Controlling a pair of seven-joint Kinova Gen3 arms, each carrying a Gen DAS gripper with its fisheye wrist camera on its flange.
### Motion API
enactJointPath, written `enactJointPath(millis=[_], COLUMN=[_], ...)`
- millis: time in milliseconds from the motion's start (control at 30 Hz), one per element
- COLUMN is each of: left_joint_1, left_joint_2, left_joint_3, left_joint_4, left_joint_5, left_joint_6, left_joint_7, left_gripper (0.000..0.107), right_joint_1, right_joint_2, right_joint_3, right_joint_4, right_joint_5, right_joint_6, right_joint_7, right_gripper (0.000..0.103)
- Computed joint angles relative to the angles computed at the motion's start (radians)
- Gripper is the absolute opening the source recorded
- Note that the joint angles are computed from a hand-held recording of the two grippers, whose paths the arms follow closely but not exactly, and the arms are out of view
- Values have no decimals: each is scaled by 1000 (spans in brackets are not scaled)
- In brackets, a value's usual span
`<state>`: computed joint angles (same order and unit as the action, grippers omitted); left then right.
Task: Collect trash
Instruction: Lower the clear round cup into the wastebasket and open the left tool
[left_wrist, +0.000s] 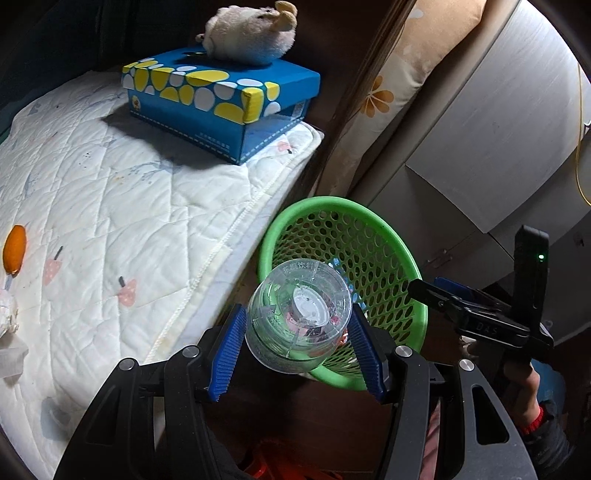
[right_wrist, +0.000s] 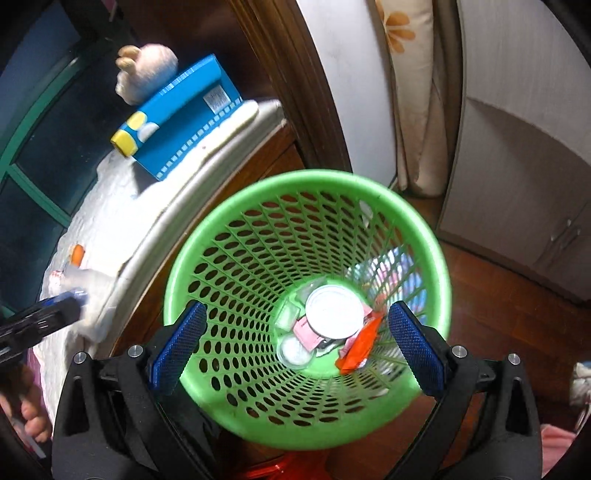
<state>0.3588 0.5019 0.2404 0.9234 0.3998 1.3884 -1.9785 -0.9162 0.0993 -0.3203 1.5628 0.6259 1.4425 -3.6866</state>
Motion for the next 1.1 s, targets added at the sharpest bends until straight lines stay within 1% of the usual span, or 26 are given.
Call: enactJointPath(millis=[167,267,433,633,800,900,967,1000,1100], left_joint_1=[53,82,127,178,201,216,216,213,206], left_joint_2=[20,37,60,104,126,136,136,137,127], left_joint_3=[5,6,6,0,-2,-5,-7,-5,-7], left_joint_4=[2,1,-1,-42,-60,-70,-64,-63,-46], left_joint_5=[-26,-42,-69,-104,-120,-129,-131,-128,-134], left_joint_6=[-1,4,15,19,29,28,25,27,18], left_joint_7=[10,19,37,66,86,98,106,107,104], left_gripper=[55,55,55,55,55,57,63,65,66], right_joint_1=[-58,-88,-106,-109,-107,-107,-108,-108,-110], right_joint_2=[18,10,0,-19,-27,-31,-33,-33,-34], right_joint_3=[-16,-24,-37,-54,-65,-72,-76,-78,-82], right_joint_4=[-58,-57,-33,8,31,40,46,47,50], right_joint_5=[44,59,56,56,53,52,54,55,59], right_joint_6=[123,155,168,152,140,140,137,140,139], right_joint_7=[-21,-69,-136,-211,-252,-269,-281,-285,-300], right_gripper=[98,98,98,98,98,98,98,98,98])
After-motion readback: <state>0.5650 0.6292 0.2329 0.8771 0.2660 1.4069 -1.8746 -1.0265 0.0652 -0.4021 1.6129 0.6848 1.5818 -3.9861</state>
